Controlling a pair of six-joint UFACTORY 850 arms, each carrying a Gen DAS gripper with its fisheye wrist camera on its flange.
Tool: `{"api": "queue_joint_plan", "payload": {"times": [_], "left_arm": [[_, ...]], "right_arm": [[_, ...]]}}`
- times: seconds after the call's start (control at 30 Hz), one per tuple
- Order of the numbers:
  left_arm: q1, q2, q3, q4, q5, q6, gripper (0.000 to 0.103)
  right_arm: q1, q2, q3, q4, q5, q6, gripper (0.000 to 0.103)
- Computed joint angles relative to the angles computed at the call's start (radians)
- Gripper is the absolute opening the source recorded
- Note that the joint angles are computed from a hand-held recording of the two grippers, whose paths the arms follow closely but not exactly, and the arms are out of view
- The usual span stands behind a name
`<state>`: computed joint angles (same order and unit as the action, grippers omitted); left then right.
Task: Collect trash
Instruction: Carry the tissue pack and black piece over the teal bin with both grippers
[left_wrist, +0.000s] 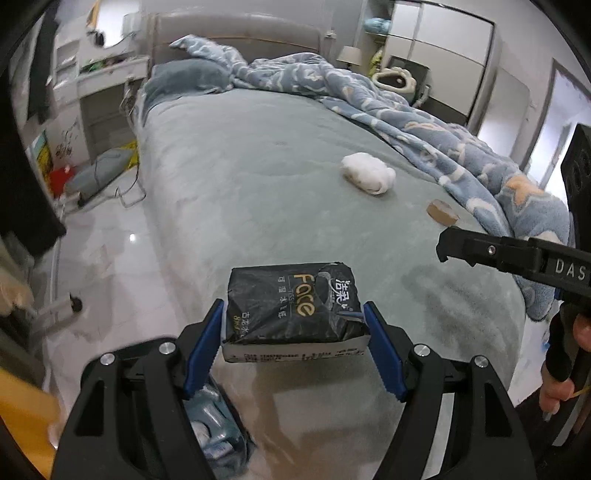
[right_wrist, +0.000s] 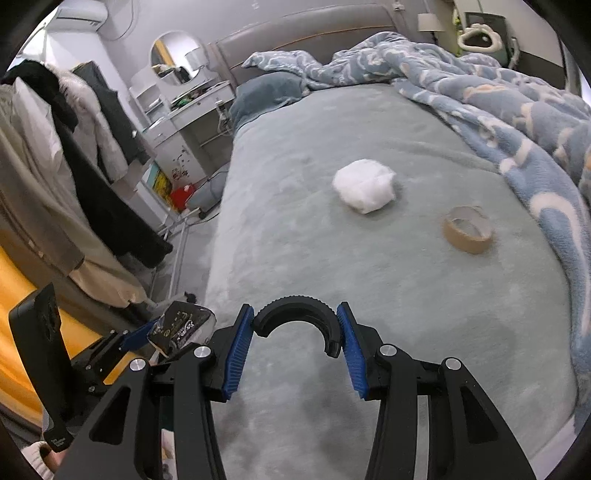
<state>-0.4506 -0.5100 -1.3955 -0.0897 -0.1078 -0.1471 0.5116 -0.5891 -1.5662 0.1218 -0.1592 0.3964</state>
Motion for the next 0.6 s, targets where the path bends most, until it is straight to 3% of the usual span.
{"api": "queue_joint_plan", "payload": {"times": [0.07,0.3,0.4,0.6], "left_arm": [[0.005,0.014,0.025,-0.029,0.006,0.005,0.076],[0.022,0.054,0.092,0.239,0.000,-0.294,0.076],[0.030,0.076,0.122,0.419,-0.004,-0.484,0.076],[0.067,0.112,0.182,0.520,0.002,-0.609,0.076]], "right_arm": [[0.009,-0.009,-0.015,0.005,-0.014,-0.007,0.047],[0.044,-0.050,-0.083,0.038,-0.050,-0.056,0.047],[0.063,-0.078,-0.126,0.039,-0.079,-0.076,0.047],[0.094,-0.129,-0.209,0.108,-0.107,-0.156,0.047]]}}
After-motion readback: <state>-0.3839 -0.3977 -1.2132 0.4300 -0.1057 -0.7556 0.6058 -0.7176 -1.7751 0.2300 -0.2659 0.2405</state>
